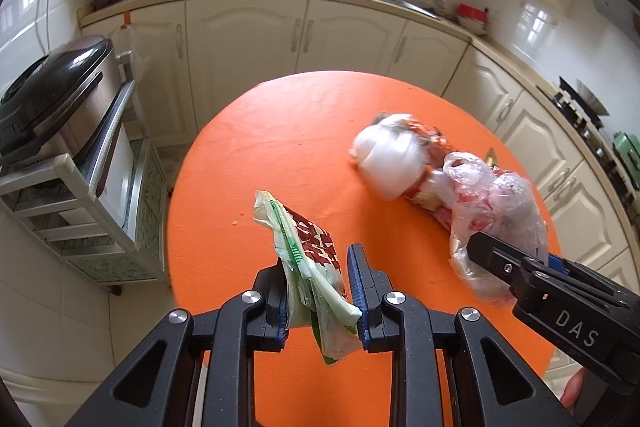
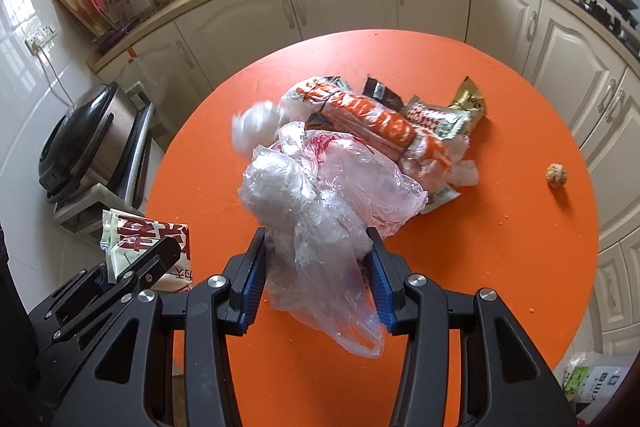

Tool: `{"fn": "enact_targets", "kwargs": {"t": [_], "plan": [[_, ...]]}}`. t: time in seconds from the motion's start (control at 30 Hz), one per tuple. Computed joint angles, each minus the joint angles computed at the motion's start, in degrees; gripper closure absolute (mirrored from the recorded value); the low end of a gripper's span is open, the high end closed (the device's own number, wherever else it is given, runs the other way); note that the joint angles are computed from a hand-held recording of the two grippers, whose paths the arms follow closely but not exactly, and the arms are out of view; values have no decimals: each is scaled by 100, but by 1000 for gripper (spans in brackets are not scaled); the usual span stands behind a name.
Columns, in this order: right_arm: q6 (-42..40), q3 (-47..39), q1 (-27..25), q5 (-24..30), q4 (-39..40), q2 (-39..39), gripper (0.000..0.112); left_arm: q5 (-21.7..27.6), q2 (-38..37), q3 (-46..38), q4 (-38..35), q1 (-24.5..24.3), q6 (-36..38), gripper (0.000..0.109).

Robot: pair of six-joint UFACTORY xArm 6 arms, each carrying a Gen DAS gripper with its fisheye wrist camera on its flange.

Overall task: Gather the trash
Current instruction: 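Carry the wrapper and plastic bag in both tools over the blue bucket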

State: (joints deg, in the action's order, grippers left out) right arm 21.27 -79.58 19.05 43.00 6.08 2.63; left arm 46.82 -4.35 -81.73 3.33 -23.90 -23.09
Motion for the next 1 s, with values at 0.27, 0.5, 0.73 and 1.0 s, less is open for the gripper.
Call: {"fn": "enact_targets", "kwargs": {"t": [0.27,0.5,0.73,1.0], "plan": [[417,1171,-382,-352,-234,-1135,66,-132,-232,127,111,-520,208,87],[650,2143,-925,-561,-306,-2106,66,-106,101,-335,129,-1080,490,87],[624,2979,-1716,-661,-93,-2893,66,-21,767,-1058,93,-1627,929,87],[493,3683,-2773,-617,220,-3488,65,958,2448,-3261,-55,-2113,1525,87]]}}
